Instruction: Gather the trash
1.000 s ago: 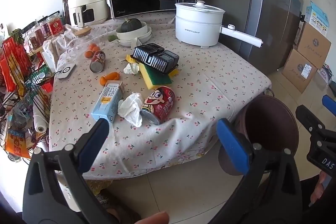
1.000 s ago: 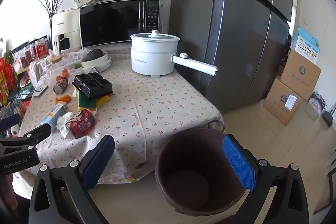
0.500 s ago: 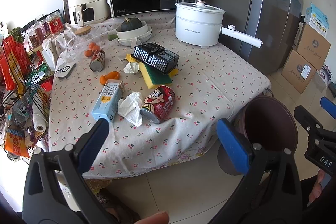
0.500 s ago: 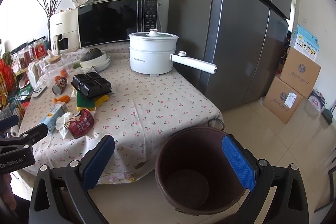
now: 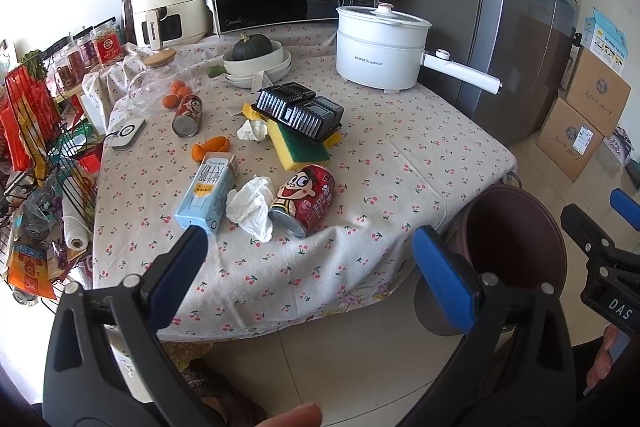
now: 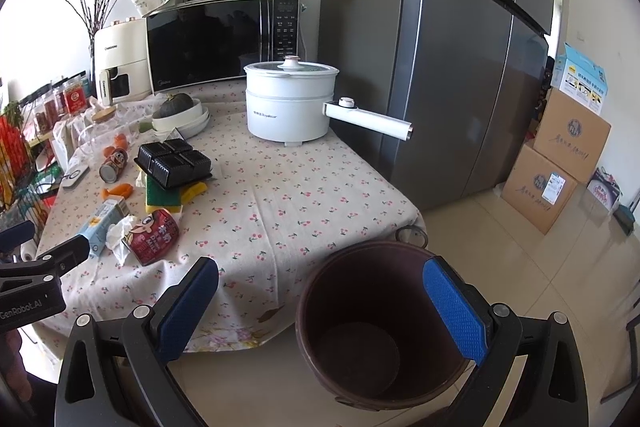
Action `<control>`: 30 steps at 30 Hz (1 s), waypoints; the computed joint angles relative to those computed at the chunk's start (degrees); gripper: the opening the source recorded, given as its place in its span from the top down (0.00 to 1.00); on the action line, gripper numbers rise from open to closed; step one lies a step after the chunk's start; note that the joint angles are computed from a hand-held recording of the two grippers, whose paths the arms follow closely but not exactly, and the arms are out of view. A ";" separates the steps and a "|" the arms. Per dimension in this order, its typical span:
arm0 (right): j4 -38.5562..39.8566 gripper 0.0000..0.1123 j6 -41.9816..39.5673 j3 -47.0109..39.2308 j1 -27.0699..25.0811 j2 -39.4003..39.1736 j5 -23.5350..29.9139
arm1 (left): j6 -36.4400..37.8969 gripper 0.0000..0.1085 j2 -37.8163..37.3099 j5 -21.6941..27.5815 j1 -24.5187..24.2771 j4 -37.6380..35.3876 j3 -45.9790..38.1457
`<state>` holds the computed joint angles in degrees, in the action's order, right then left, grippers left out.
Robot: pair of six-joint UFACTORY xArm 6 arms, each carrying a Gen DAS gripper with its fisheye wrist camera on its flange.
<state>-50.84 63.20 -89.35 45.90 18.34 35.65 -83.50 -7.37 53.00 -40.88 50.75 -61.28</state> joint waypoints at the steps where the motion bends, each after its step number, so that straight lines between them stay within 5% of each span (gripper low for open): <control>1: 0.10 0.08 -0.08 -0.06 0.01 0.04 0.04 | -0.18 0.06 -0.12 -0.08 0.03 0.10 0.13; 30: 1.12 0.08 0.02 -0.53 -0.06 0.78 0.24 | -0.80 0.06 -1.28 -0.61 0.21 0.66 1.56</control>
<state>-49.72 63.22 -89.88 45.84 19.12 35.89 -84.29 -8.65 52.39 -40.67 51.40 -59.72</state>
